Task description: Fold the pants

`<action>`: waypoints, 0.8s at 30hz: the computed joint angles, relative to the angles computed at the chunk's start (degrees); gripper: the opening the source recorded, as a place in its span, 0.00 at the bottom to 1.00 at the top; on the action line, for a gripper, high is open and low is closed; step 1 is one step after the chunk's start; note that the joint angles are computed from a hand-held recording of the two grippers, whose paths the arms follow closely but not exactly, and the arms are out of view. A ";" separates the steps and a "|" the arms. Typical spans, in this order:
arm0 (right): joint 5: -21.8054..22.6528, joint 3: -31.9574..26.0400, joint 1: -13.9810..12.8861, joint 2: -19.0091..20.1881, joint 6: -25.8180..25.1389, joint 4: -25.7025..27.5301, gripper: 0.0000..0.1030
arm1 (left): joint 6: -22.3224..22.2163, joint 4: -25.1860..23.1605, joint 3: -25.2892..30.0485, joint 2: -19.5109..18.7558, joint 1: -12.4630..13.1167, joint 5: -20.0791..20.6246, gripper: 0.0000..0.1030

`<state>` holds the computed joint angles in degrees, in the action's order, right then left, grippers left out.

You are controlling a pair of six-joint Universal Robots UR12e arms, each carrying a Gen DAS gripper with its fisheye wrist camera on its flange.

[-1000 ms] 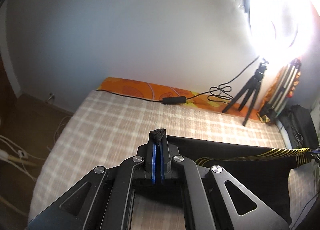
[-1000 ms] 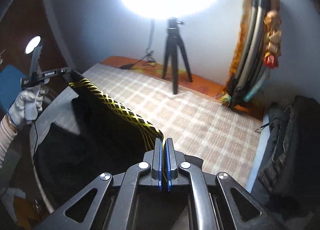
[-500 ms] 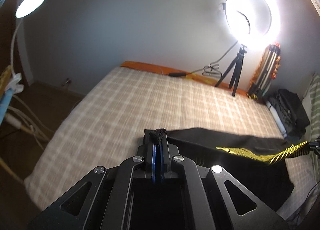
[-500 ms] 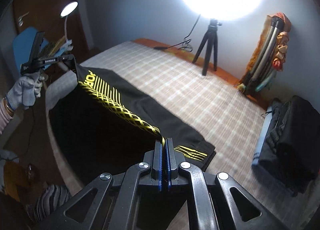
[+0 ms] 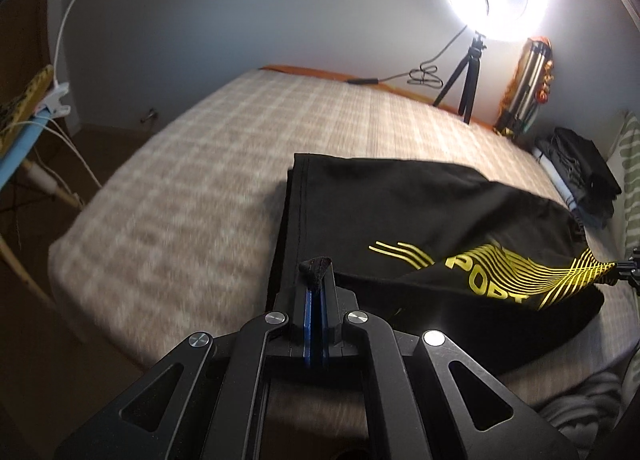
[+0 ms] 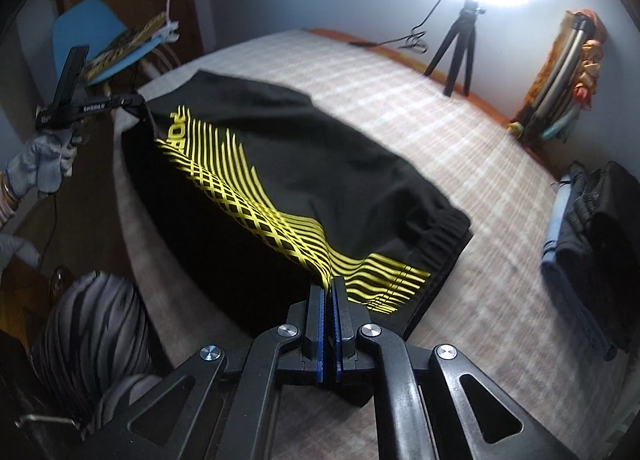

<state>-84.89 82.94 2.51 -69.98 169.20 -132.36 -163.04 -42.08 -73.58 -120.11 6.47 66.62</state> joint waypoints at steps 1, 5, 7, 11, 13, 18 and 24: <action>-0.05 0.40 0.16 -0.09 -0.41 -0.02 0.01 | 0.35 1.40 -0.79 0.18 0.12 -0.23 0.02; -0.66 1.64 0.80 -0.29 -1.73 -0.19 0.01 | 1.27 0.80 -1.55 0.69 0.74 0.06 0.09; -1.30 2.00 1.10 -0.37 -2.93 0.16 0.01 | 1.16 1.37 -2.17 1.26 1.15 0.84 0.16; -1.81 2.33 0.92 -0.43 -2.77 -0.25 0.01 | 0.33 2.84 -3.26 2.28 1.88 2.60 0.32; -2.29 2.39 0.92 -0.42 -2.78 -0.43 0.01 | -0.47 3.91 -3.52 2.60 2.25 2.53 0.32; -3.59 2.49 1.25 -0.34 -4.63 1.14 0.01 | 1.73 4.49 -3.51 2.81 1.76 0.68 0.32; -2.61 1.08 0.60 -0.16 -3.98 6.95 0.25 | 7.35 -0.09 -3.01 1.68 -0.39 3.76 0.32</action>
